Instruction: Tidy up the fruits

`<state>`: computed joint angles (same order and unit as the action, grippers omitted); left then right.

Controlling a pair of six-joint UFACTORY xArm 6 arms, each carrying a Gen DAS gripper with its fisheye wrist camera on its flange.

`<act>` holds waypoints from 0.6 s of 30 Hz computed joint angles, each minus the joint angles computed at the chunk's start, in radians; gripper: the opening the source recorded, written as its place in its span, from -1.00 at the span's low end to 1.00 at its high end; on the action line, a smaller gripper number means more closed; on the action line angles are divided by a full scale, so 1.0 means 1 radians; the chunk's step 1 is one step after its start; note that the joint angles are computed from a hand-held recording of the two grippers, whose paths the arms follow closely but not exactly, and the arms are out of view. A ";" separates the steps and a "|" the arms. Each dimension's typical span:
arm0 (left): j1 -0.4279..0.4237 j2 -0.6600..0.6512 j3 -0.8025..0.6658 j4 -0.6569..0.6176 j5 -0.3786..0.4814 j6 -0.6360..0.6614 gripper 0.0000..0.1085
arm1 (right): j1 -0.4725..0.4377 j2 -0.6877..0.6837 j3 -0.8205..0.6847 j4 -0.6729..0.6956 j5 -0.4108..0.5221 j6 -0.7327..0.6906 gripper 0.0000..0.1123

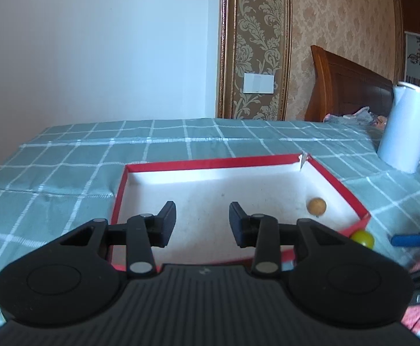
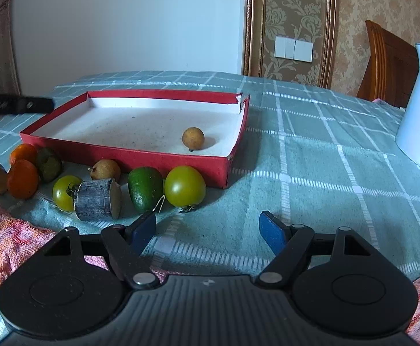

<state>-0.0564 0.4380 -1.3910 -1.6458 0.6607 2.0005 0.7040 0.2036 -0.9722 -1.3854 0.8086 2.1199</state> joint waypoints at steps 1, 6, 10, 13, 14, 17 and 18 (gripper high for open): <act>-0.002 0.010 -0.014 -0.009 0.004 0.010 -0.34 | 0.000 -0.001 0.001 -0.001 0.000 0.002 0.40; -0.031 0.037 -0.052 -0.111 -0.037 0.159 -0.33 | -0.005 0.000 0.000 0.003 -0.010 0.006 0.40; -0.012 0.023 -0.022 -0.189 0.010 0.255 0.14 | -0.007 -0.002 0.002 0.002 -0.012 0.006 0.40; 0.034 -0.010 -0.001 -0.134 0.063 0.180 0.22 | -0.008 -0.002 0.002 0.005 -0.015 0.003 0.40; 0.055 -0.026 0.010 -0.113 0.076 0.160 0.36 | -0.008 -0.002 0.002 0.005 -0.015 0.003 0.40; 0.122 -0.077 0.061 -0.067 0.103 0.152 0.47 | -0.009 -0.002 0.002 0.007 -0.017 0.001 0.40; 0.145 -0.088 0.078 -0.045 0.113 0.157 0.48 | -0.010 -0.003 0.003 0.010 -0.017 -0.002 0.40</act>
